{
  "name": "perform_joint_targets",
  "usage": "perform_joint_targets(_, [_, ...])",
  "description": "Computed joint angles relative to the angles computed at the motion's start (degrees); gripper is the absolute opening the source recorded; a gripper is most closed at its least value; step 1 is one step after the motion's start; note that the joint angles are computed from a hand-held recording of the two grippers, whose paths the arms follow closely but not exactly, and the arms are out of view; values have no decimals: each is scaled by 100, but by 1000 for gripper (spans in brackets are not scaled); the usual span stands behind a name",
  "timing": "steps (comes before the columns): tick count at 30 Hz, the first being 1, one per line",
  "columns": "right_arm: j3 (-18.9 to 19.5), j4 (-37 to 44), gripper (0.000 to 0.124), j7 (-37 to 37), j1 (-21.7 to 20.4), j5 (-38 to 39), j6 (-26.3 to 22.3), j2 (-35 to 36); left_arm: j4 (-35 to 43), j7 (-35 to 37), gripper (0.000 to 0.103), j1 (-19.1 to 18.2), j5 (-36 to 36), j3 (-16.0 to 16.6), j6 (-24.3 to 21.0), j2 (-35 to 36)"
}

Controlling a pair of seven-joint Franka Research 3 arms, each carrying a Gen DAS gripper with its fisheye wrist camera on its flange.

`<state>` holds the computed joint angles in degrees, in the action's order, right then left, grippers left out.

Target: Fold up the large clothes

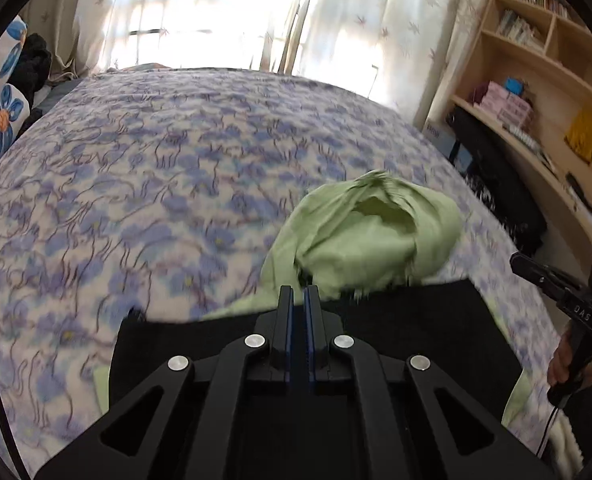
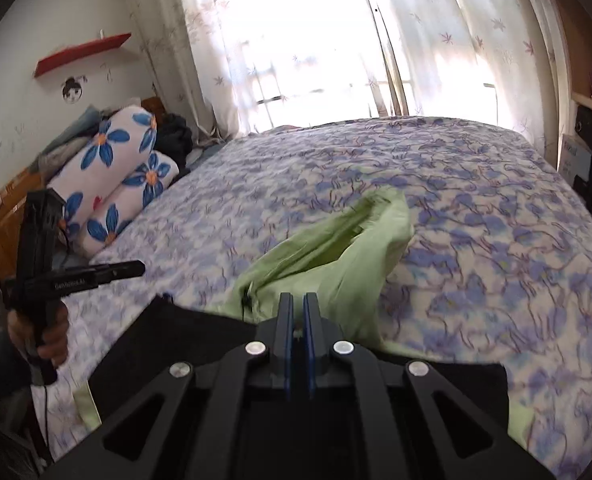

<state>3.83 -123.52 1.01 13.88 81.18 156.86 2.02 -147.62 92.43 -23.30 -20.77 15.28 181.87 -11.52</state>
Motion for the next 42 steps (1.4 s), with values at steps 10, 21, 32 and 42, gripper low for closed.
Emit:
perform_joint_targets(10, [-54,-140,2,2076,55,-1780,186,104,183,-677,15,1113,639,-1180,-606,378])
perform_joint_targets(21, [-231,2583,65,5774,-6,-4395,-157,2158,3142,-1172,63,2263,1460,-1906,-1557,2745])
perform_joint_targets(32, [-372,6478,65,8003,-109,-6421,-2207,4983,6790,-1248,63,2637,2465,-2341,-3576,5543])
perform_joint_targets(42, [133,7457,26,7652,-394,-6328,-2652,5708,6785,-792,1,2689,2308,-2573,-3199,5578])
